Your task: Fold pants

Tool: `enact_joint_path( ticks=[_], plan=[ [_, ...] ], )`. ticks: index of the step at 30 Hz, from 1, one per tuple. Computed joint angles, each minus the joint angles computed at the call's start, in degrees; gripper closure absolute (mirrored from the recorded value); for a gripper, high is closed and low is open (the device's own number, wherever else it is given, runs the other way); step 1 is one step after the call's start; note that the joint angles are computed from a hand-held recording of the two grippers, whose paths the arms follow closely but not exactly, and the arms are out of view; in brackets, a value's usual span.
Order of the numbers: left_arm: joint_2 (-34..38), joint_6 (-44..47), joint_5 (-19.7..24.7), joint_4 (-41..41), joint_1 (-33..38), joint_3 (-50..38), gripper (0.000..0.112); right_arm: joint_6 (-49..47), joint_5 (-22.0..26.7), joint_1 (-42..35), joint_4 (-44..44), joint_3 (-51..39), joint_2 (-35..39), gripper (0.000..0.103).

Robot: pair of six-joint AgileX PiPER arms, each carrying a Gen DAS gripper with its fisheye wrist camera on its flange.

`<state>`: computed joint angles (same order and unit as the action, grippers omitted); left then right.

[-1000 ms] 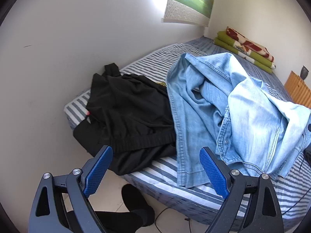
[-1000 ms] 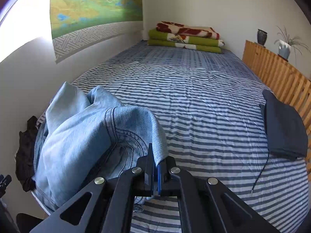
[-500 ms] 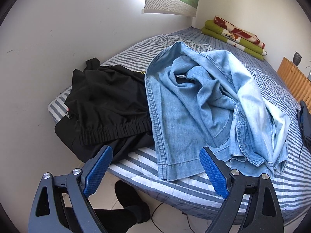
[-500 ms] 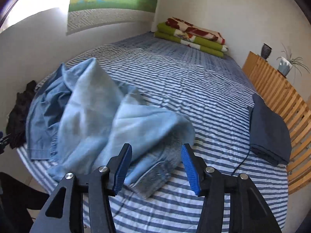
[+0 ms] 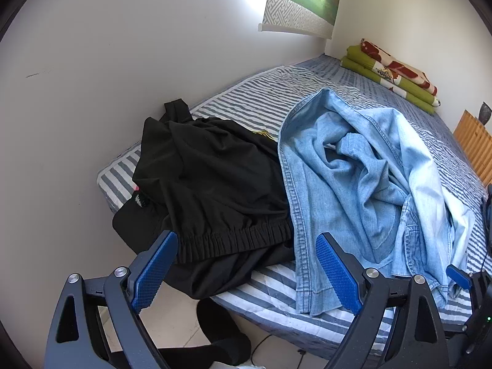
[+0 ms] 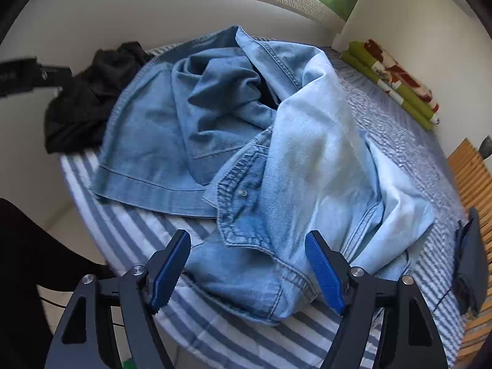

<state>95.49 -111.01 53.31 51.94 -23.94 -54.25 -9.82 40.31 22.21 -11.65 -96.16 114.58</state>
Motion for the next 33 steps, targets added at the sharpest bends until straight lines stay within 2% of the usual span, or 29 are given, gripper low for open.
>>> enact_joint_path(
  ticks=[1,3,4,5,7,9,13,18,21,24,27,30,33],
  plan=[
    [0.1,0.8,-1.2,0.0,1.0,0.0,0.019,2.5,0.3,0.3,-2.9,-0.5,1.0,0.031],
    [0.5,2.7,-3.8,-0.5,2.9,-0.1,0.019,2.3,3.0,-1.2,-1.9,-3.5,2.9,0.045],
    [1.0,3.3,-4.6,-0.5,3.6,-0.5,0.019,1.5,4.4,-2.6,-0.6,-5.2,3.5,0.069],
    [1.5,3.9,-5.1,-0.5,4.1,-0.9,0.019,1.2,6.1,-3.8,0.0,-7.1,4.1,0.087],
    [2.8,5.5,-6.3,-0.7,5.0,-2.1,0.019,-0.5,8.7,-7.1,3.2,-10.5,4.5,0.096],
    [4.0,7.3,-7.5,-0.4,5.5,-3.6,0.019,-2.5,10.6,-10.8,7.1,-13.7,4.3,0.097],
    [7.8,11.0,-7.0,0.2,4.9,-9.2,0.019,-3.5,11.4,-17.9,11.3,-17.7,2.4,0.097],
    [13.1,18.7,-7.6,-1.3,4.8,-19.1,0.019,-4.5,19.3,-27.0,19.0,-29.7,4.1,0.098],
    [16.7,22.8,-8.4,-2.7,4.7,-25.7,0.019,-3.7,23.1,-30.4,20.4,-36.2,5.2,0.098],
    [20.5,28.1,-9.0,-5.3,4.7,-32.9,0.019,-4.3,23.4,-33.4,22.1,-36.0,3.3,0.098],
    [24.5,36.0,-12.3,-12.4,5.6,-40.1,0.015,-5.8,24.6,-36.2,24.1,-35.8,1.7,0.098],
    [28.7,43.0,-15.9,-22.4,7.2,-46.6,0.014,-7.7,21.6,-38.0,24.5,-30.0,-2.0,0.098],
    [31.1,44.5,-20.5,-30.3,9.1,-49.6,0.014,-8.3,19.5,-40.2,25.3,-25.1,-4.7,0.098]
  ],
)
